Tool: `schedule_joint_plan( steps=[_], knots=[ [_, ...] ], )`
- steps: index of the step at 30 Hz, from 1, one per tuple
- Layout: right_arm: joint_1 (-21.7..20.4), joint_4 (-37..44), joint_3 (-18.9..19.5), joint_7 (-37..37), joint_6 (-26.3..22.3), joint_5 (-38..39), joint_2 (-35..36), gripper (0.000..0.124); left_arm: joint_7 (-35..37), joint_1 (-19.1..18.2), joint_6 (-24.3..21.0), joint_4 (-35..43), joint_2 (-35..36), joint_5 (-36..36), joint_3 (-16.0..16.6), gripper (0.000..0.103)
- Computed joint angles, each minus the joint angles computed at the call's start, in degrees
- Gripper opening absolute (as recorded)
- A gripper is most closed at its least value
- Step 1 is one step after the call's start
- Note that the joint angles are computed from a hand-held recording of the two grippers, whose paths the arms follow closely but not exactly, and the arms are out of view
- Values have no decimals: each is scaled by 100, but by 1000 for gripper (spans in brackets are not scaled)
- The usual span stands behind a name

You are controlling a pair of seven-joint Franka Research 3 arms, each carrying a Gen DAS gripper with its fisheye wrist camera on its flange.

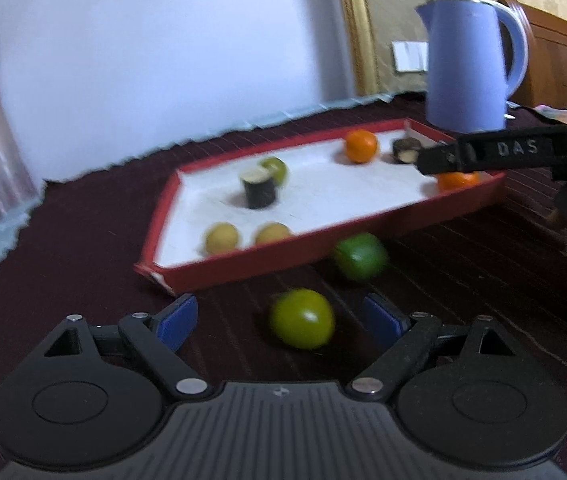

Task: Organize fruits
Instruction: 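Withdraw both tools from the tray toward the fruit pile, then close the left tool on a green tomato while the right tool grasps a lime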

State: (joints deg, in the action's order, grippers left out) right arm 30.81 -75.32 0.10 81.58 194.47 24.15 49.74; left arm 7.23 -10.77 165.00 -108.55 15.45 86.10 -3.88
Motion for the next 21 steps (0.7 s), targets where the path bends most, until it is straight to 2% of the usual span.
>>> schedule_joint_plan(
  steps=[3, 5, 6, 7, 8, 9, 10, 13, 14, 16, 18, 21],
  knots=[
    [-81, 4, 107, 8, 1, -52, 6, 103, 546, 119, 310, 68, 135, -700, -38, 88],
    [-163, -16, 221, 12, 43, -105, 3, 103, 911, 158, 454, 81, 201, -1189, -31, 70],
    [-192, -36, 262, 16, 77, -122, -2, 103, 1242, 216, 552, 58, 232, -1580, -66, 56],
    [-220, -53, 303, 19, 114, -138, -6, 103, 1588, 325, 728, 21, 267, -2019, -137, 54],
    [-238, -69, 329, 21, 146, -147, -10, 103, 1537, 283, 813, 8, 266, -2078, -59, 53],
    [-227, -80, 318, 22, 179, -136, -12, 103, 1482, 211, 847, -3, 254, -2089, 33, 44],
    [-200, -114, 291, 20, 227, -110, -27, 103, 1346, 101, 873, -10, 235, -2002, 170, 33],
    [-218, -234, 359, -38, 319, -152, -99, 103, 1224, -19, 1053, -42, 240, -2088, 379, 32],
    [-128, -279, 261, -64, 304, -82, -135, 103, 1092, -92, 1088, -57, 225, -2035, 480, 32],
    [78, -386, 31, -138, 187, 61, -227, 103, 572, -306, 1016, -44, 175, -1618, 730, 32],
    [455, -531, -394, -227, 117, 285, -325, 103, -88, -387, 901, -62, 72, -1038, 849, 32],
    [659, -794, -534, -437, -3, 225, -518, 103, -1229, -476, 358, -103, -131, -2, 900, 32]
  ],
)
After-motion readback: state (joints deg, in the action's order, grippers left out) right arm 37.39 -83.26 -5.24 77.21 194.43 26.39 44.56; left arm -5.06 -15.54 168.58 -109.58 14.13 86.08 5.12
